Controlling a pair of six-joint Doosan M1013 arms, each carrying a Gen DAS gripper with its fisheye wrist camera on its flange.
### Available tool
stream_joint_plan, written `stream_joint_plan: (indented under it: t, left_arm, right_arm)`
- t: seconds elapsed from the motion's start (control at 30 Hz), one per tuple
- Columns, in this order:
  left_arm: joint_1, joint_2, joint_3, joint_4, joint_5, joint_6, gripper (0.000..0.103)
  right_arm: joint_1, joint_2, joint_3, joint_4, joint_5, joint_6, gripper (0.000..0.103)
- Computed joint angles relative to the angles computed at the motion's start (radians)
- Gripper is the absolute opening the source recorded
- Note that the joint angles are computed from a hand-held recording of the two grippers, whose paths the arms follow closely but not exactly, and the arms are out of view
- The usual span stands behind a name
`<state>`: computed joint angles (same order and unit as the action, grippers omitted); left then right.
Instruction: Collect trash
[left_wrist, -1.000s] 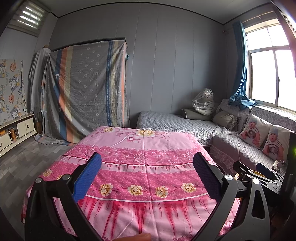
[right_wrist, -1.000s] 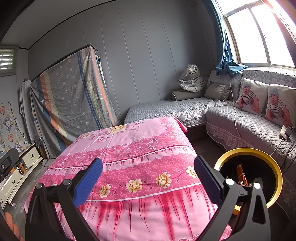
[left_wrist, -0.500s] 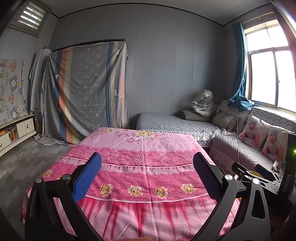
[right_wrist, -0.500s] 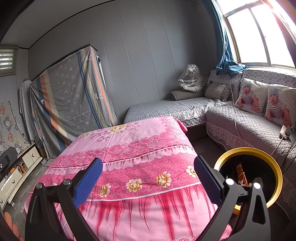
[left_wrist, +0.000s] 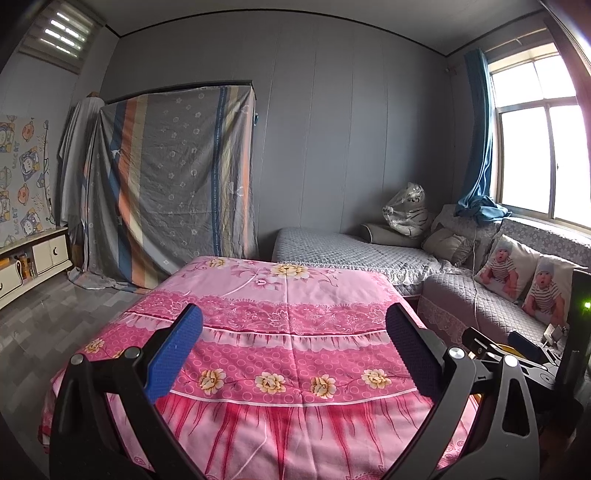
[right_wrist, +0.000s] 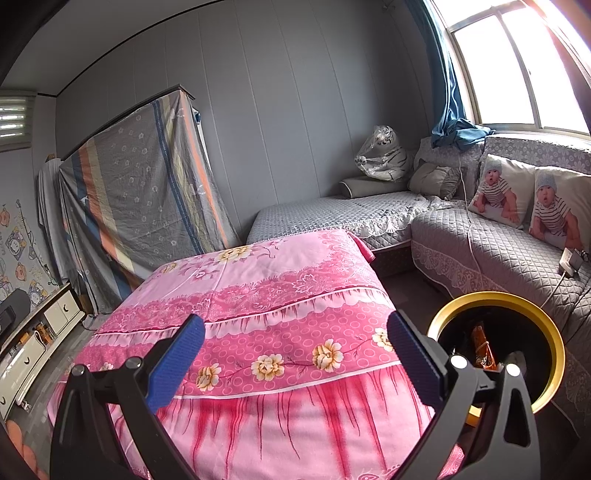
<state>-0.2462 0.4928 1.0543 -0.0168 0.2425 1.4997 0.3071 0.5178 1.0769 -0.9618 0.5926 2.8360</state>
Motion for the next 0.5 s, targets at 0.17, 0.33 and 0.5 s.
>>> stream_joint_plan:
  t: [0.17, 0.33, 0.5]
  left_arm:
    - [-0.003, -0.003, 0.005, -0.02, -0.007, 0.035, 0.095]
    - [-0.003, -0.006, 0.012, -0.038, -0.021, 0.061, 0.095]
    - [0.007, -0.004, 0.007, -0.119, -0.01, 0.105, 0.095]
  right_arm:
    - [-0.001, 0.001, -0.004, 0.006, 0.001, -0.003, 0.095]
    - [0.0, 0.003, -0.006, 0.007, 0.004, -0.004, 0.095]
    - [0.001, 0.002, -0.003, 0.006, 0.006, 0.003, 0.095]
